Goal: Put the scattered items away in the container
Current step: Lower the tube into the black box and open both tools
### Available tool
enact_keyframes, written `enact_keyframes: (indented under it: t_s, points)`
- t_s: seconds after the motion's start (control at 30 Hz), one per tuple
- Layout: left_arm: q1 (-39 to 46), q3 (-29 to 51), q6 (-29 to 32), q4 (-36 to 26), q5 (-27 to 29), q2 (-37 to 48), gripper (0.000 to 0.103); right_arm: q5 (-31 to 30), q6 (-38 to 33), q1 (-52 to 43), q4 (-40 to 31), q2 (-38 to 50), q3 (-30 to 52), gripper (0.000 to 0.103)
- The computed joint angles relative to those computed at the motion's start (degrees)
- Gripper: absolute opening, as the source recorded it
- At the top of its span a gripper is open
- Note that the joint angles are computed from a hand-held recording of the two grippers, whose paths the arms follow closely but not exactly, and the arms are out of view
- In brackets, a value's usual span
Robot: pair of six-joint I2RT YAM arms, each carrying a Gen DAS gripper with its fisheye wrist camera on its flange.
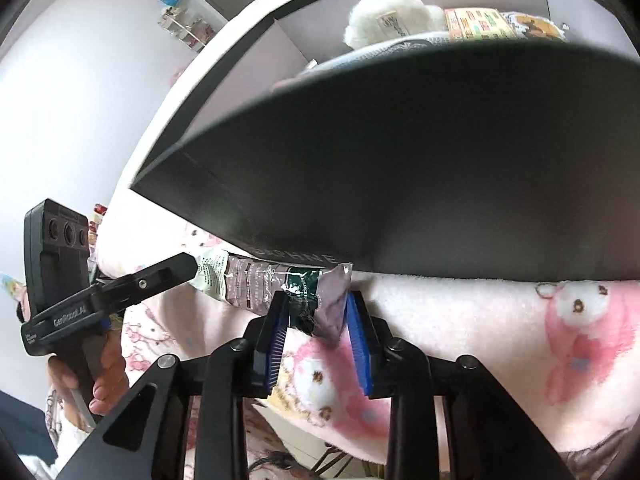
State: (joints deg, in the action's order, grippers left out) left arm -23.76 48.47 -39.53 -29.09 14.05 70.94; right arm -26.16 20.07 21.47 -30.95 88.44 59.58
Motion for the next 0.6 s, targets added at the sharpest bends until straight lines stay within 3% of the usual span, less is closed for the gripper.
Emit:
enact_keyframes:
  t_s: [0.2, 0.4, 0.5, 0.6]
  points:
    - [-4.1, 5.7, -0.7, -7.1, -3.3, -3.3, 0.053, -0.1, -1.9, -1.3, -2.9, -6.2, 1.0, 0.026]
    - [-6.3, 11.7, -2.5, -7.0, -3.4, -2.7, 0.053, -1.9, -3.5, -6.6, -7.0, -13.9, 2.2, 0.026]
    - [-7.3, 16.7, -0.9, -7.0, -4.4, 0.1, 0.053, 0.4, -3.0, -6.2, -5.4, -11.5, 6.2, 0.026]
    - [-6.7, 21.2, 1.0, -4.6, -3.5, 4.9, 0.053, -0.8, -4.6, -9.9, -9.6, -10.0, 12.7, 0.026]
